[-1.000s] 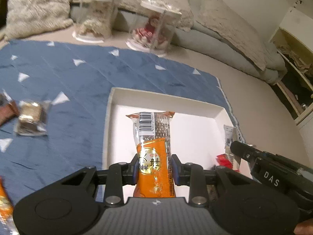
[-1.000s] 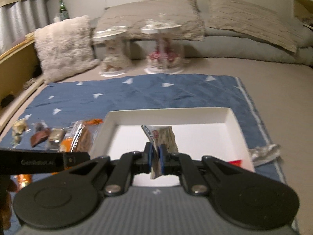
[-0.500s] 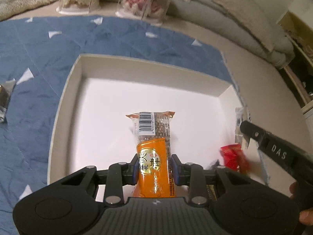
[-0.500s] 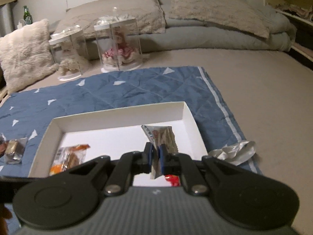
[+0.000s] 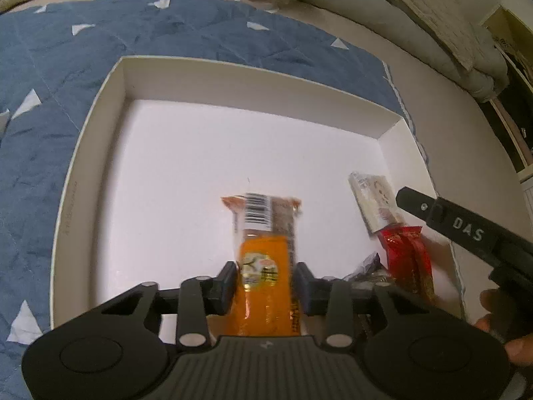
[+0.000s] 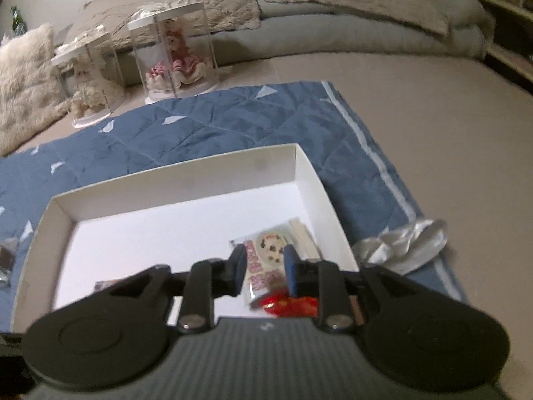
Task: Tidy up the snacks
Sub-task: 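Open both tools to drop the orange bar and cream packet in the box, then move both tools back over the mat and grasp a dark square packet with the right tool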
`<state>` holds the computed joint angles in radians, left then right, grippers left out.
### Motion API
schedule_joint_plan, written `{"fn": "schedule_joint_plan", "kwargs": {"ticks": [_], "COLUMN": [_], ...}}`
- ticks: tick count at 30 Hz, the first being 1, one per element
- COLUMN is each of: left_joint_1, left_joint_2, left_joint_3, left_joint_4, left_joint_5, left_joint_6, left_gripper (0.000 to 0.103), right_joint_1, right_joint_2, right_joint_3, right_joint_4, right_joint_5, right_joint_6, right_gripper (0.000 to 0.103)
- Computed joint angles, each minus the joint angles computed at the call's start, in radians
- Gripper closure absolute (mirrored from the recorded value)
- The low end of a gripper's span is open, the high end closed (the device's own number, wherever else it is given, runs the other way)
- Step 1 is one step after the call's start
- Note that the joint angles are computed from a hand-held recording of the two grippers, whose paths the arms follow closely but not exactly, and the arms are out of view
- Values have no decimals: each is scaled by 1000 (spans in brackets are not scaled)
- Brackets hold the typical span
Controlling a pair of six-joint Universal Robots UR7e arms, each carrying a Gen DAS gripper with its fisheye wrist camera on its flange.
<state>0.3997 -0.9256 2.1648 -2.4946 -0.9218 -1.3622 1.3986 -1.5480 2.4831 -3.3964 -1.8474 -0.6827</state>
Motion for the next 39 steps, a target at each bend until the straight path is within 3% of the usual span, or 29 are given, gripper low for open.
{"fn": "schedule_joint_plan", "kwargs": {"ticks": [3,9,23,36,38,39], "left_joint_1": [-14,-47,-109,-157,-163,-169], "left_joint_2": [-11,-34,-104,-186,-195,-201], "left_joint_3": [5,4,-7,-11,-11,-7], "left_joint_4": [0,38,240,492,522,533], "left_joint_5": [2,8,48,87,91,99], "left_joint_6": [-1,-19,-77,-175,-181,-187], "left_gripper": [52,47,46,19,11,3], "right_joint_1": [-9,-4,2,28,33,34], "right_joint_2": [-52,-102,-245,-364,-369,-372], "right_joint_3": [-1,17,55,98,107,110], "right_joint_4": [87,129,259,314,296,291], "right_joint_5": [18,1,27,3,-6,-7], "right_joint_6": [35,28,16,-49,-59,-61], "right_gripper": [65,59,49,21,13,9]}}
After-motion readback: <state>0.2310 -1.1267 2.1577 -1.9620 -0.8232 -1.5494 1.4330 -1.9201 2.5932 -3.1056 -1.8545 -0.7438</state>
